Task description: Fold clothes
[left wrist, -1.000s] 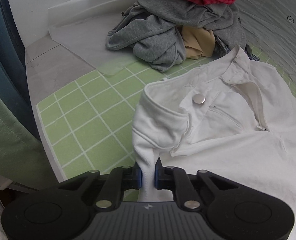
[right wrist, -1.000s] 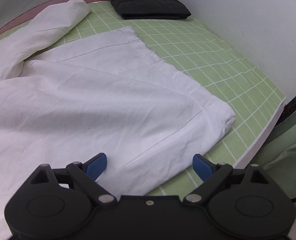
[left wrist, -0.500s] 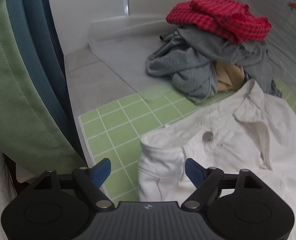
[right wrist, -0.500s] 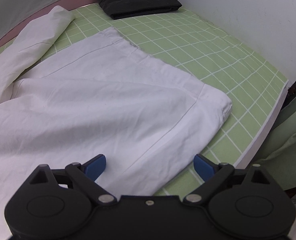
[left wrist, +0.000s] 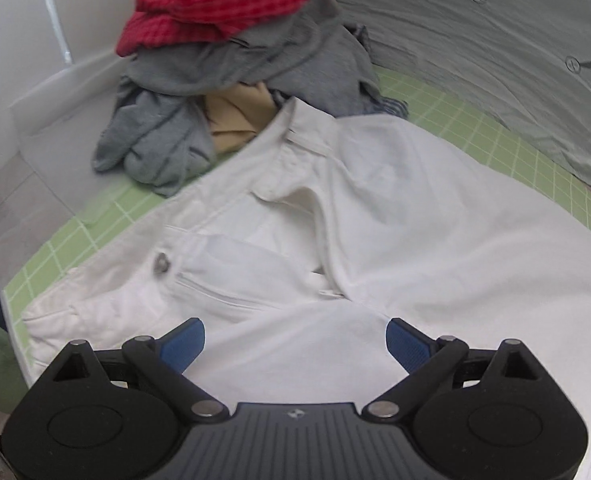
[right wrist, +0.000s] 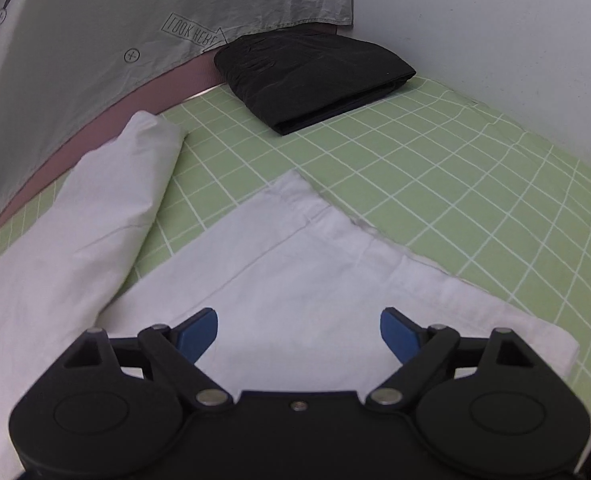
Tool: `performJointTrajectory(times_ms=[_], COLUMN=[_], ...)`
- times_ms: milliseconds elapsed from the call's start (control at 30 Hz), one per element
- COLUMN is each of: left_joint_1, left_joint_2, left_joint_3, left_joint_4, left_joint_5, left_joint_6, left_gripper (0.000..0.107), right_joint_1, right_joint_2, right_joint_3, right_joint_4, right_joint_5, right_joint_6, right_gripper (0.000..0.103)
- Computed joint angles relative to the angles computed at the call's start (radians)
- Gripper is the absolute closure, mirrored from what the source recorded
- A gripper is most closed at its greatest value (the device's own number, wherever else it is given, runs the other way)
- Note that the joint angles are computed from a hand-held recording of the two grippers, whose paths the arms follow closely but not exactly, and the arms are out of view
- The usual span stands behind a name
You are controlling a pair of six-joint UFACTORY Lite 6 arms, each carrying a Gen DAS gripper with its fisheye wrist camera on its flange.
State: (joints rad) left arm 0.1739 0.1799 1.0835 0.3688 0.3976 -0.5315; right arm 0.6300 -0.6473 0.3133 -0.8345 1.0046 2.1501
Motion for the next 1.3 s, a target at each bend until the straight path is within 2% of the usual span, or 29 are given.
performJointTrajectory(times_ms=[133, 200, 300, 367, 467, 533, 600, 633, 667, 700, 733, 833, 900, 1033, 1133, 1167, 1233, 1300], left_joint_1=[-0.064, -0.092, -0.130, -0.138, -0.140, -0.136, -0.137, -0.138, -0.139, -0.141, -0.143, -0.145, -0.144, -0.146, -0.146, -0.146, -0.147, -0.149], left_joint_2=[0.203, 0.275, 0.379, 0.433, 0.431, 0.418, 0.397, 0.386, 0.377, 0.373, 0.370, 0.366, 0.367, 0.388, 0.379, 0.378, 0.376, 0.374], left_joint_3=[0.179, 0.254, 0.365, 0.425, 0.412, 0.387, 0.350, 0.332, 0.315, 0.311, 0.307, 0.304, 0.314, 0.341, 0.327, 0.326, 0.321, 0.314], left_joint_4=[-0.090, -0.061, 0.020, 0.027, 0.046, 0.052, 0.077, 0.090, 0.103, 0.109, 0.116, 0.112, 0.098, 0.088, 0.097, 0.098, 0.106, 0.119], left_joint_5=[0.068, 0.096, 0.145, 0.187, 0.169, 0.147, 0.121, 0.108, 0.097, 0.097, 0.097, 0.104, 0.115, 0.124, 0.116, 0.114, 0.109, 0.103], left_joint_6=[0.016, -0.015, -0.081, -0.087, -0.120, -0.127, -0.154, -0.169, -0.183, -0.192, -0.202, -0.205, -0.190, -0.181, -0.191, -0.192, -0.202, -0.218], left_gripper=[0.010, 0.008, 0.004, 0.004, 0.004, 0.004, 0.004, 0.004, 0.004, 0.004, 0.004, 0.004, 0.004, 0.004, 0.004, 0.004, 0.004, 0.004], right_joint_1=[-0.268, -0.364, -0.448, -0.472, -0.492, -0.499, -0.505, -0.507, -0.508, -0.509, -0.491, -0.420, -0.373, -0.281, -0.249, -0.240, -0.203, -0.196], right_joint_2=[0.171, 0.275, 0.442, 0.570, 0.720, 0.805, 0.860, 0.884, 0.906, 0.929, 0.949, 1.011, 1.067, 1.232, 1.356, 1.378, 1.372, 1.293], right_joint_3=[0.071, 0.124, 0.208, 0.293, 0.415, 0.497, 0.565, 0.601, 0.640, 0.678, 0.720, 0.855, 0.959, 1.175, 1.280, 1.286, 1.259, 1.164], right_joint_4=[-0.155, -0.254, -0.479, -0.563, -0.608, -0.603, -0.555, -0.510, -0.461, -0.413, -0.401, -0.412, -0.420, -0.397, -0.214, -0.170, -0.206, -0.261], right_joint_5=[-0.279, -0.393, -0.529, -0.568, -0.596, -0.598, -0.592, -0.584, -0.572, -0.559, -0.528, -0.426, -0.414, -0.479, -0.578, -0.594, -0.575, -0.601], right_joint_6=[0.038, 0.108, 0.321, 0.378, 0.368, 0.327, 0.241, 0.173, 0.099, 0.027, -0.026, -0.170, -0.260, -0.427, -0.598, -0.627, -0.561, -0.447], right_gripper=[0.018, 0.020, 0.022, 0.031, 0.048, 0.052, 0.060, 0.077, 0.090, 0.097, 0.099, 0.101, 0.101, 0.101, 0.101, 0.100, 0.099, 0.083])
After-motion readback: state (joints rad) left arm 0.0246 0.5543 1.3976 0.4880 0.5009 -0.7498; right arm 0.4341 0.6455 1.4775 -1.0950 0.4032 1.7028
